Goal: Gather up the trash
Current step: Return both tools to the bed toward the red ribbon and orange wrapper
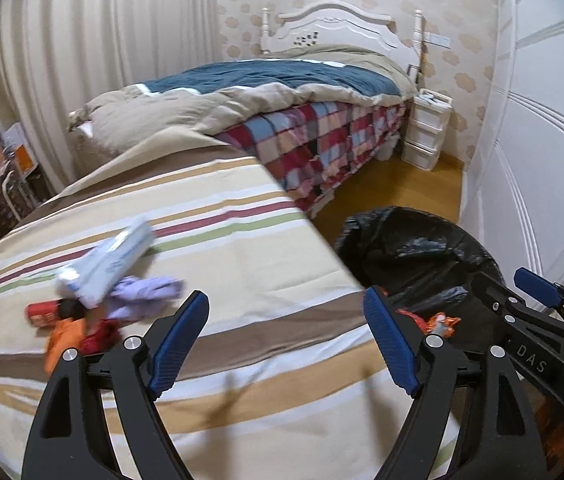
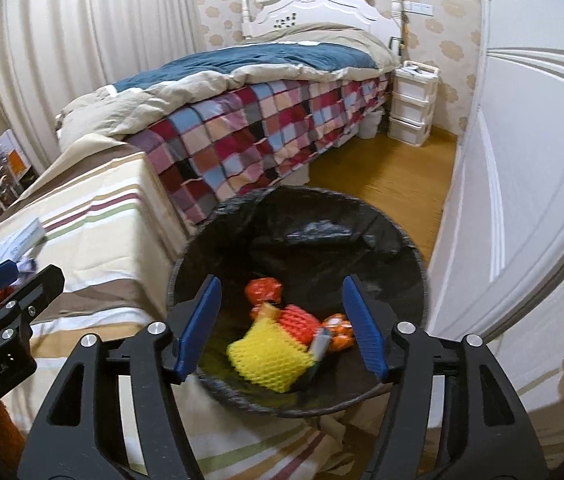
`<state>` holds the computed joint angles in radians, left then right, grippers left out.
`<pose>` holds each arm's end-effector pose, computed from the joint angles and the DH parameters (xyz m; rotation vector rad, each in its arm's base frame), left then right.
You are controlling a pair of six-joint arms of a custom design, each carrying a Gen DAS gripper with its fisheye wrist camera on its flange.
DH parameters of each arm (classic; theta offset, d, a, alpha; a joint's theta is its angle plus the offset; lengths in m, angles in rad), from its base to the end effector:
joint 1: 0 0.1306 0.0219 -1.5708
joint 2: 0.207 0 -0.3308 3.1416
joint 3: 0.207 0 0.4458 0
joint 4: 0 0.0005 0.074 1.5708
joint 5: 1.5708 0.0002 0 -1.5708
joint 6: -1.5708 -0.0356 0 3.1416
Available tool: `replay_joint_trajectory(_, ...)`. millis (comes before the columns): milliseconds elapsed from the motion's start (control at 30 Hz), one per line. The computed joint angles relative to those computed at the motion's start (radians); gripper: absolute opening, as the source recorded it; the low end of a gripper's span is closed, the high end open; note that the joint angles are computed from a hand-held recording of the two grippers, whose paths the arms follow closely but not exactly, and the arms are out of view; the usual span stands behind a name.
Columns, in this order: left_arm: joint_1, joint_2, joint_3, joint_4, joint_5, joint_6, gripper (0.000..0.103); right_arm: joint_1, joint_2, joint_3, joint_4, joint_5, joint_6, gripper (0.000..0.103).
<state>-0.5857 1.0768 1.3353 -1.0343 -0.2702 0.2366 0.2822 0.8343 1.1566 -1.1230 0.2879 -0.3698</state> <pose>0.3687 -0.2337 0.4858 0.2714 2.2977 -0.0998 0.3418 0.0881 0.4795 0.2384 2.3178 -0.0175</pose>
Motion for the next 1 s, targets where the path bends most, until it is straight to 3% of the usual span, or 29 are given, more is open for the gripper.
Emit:
replay_joint_trajectory(433,0.170,-0.173,-0.113,-0.055,-0.014,-0.004,0.080,0.195,0.100,0.076,0.008,0.005,-0.014,0.063)
replay_joint_trajectory(1000,0.423,-0.296,-0.211,-0.110,0.016,-0.012,0.079,0.418,0.295,0.232,0.031,-0.016,0.020,0.063)
